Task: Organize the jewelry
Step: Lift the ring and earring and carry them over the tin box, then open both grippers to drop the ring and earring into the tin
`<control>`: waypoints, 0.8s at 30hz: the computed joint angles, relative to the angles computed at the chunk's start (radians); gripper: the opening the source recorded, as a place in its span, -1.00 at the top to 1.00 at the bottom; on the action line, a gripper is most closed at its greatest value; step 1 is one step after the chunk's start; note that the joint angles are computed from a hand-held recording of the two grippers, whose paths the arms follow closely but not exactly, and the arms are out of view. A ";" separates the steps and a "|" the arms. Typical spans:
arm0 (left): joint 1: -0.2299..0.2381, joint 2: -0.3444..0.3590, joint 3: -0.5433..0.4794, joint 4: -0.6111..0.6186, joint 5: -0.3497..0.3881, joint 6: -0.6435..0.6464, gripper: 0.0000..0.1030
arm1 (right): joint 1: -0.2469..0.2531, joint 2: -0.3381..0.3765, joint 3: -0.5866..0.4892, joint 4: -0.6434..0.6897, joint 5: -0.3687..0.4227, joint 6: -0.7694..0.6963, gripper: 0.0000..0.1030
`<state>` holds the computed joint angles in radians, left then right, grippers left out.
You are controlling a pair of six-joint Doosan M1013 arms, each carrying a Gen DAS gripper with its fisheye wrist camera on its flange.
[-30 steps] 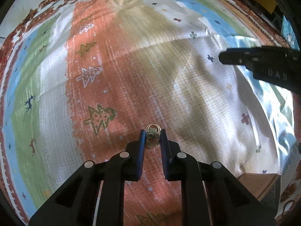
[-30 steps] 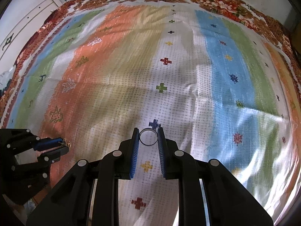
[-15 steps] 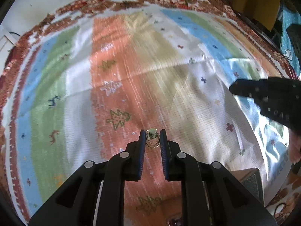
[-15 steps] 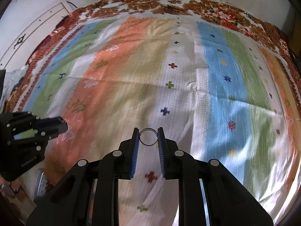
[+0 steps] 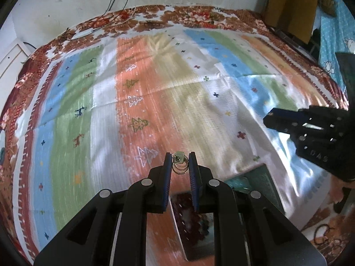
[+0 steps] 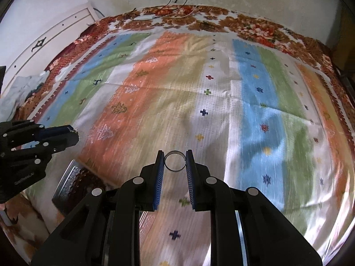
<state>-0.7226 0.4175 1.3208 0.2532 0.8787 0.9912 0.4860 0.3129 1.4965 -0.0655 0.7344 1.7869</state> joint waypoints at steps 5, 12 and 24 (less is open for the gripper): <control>-0.022 -0.034 0.045 0.020 -0.027 -0.050 0.71 | 0.018 -0.035 0.043 0.033 -0.029 -0.031 0.61; -0.034 -0.067 0.088 0.020 -0.068 -0.096 0.71 | 0.030 -0.065 0.085 0.126 -0.051 -0.119 0.61; -0.025 -0.085 0.116 -0.027 -0.117 -0.125 0.30 | 0.042 -0.070 0.094 0.177 -0.034 -0.219 0.11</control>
<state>-0.7480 0.3328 1.4372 0.2263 0.7619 0.8660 0.5278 0.2433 1.5905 0.1119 0.7004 1.5674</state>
